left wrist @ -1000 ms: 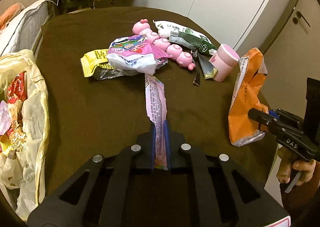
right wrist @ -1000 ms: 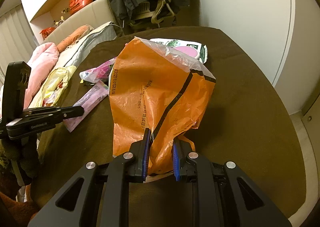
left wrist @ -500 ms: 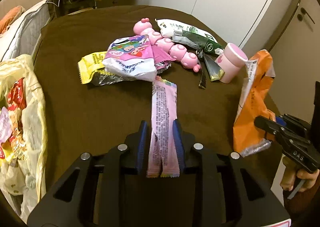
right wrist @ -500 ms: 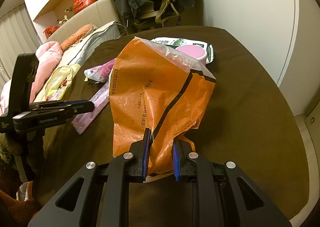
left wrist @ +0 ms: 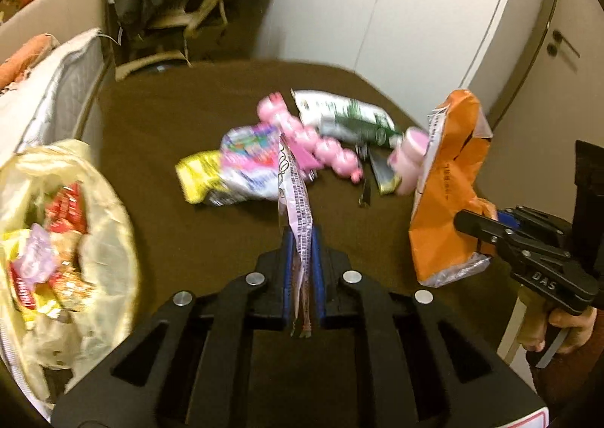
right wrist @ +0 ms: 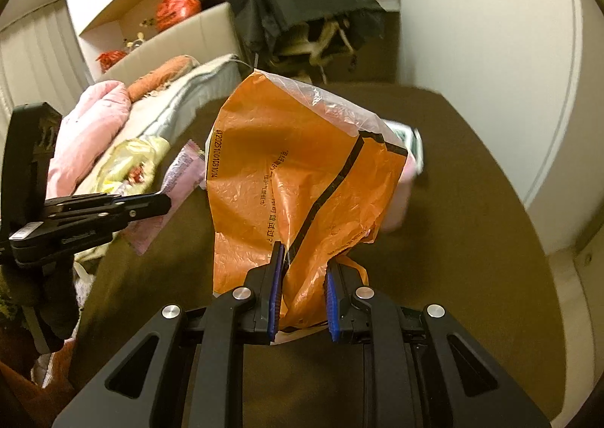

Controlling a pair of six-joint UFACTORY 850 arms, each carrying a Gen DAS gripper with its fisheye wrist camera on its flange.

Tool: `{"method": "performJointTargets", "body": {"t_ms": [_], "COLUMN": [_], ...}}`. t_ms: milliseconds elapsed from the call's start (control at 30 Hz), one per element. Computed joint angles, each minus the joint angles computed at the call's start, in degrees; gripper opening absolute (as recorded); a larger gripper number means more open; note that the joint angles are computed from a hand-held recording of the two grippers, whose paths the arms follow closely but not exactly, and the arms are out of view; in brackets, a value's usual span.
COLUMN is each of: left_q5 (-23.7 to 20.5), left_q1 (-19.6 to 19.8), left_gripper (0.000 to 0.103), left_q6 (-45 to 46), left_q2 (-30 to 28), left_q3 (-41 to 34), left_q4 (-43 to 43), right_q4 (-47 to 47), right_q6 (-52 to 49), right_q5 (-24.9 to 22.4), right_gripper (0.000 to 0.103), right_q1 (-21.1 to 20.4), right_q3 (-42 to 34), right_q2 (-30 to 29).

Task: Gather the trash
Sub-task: 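Carry the orange bag and pink wrapper into the yellow bag and open both tools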

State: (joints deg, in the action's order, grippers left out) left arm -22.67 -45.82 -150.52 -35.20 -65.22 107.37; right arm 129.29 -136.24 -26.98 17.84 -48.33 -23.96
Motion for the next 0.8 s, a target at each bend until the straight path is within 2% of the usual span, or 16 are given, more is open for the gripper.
{"method": "performJointTargets", "body": {"t_ms": [400,533,667,800], "left_q5": [-11.2,-13.0,-13.0,-13.6], "left_q1": [0.1,1.1,2.9,4.2], "left_gripper": [0.009,0.009,0.009,0.009], "left_q6": [-8.0,-13.8,-19.5,-23.1], "left_q2": [14.0,18.5,22.3,25.7], "left_q3": [15.7,21.9,27.7,32.8], "left_q4": [0.1,1.4,2.8,3.5], "right_q4": [-2.5,-7.8,-12.0,-22.8], "right_q6": [-1.1,4.6,9.1,19.4], "right_q5": [1.9,2.7,4.3,6.4], "right_gripper": [0.019,0.019,0.019,0.019], "right_q1": [8.1,10.6,14.1,17.6], "right_q3": [-6.3,-10.4,-14.5,-19.9], "right_q2": [1.0,-1.0,-3.4,-6.9]}}
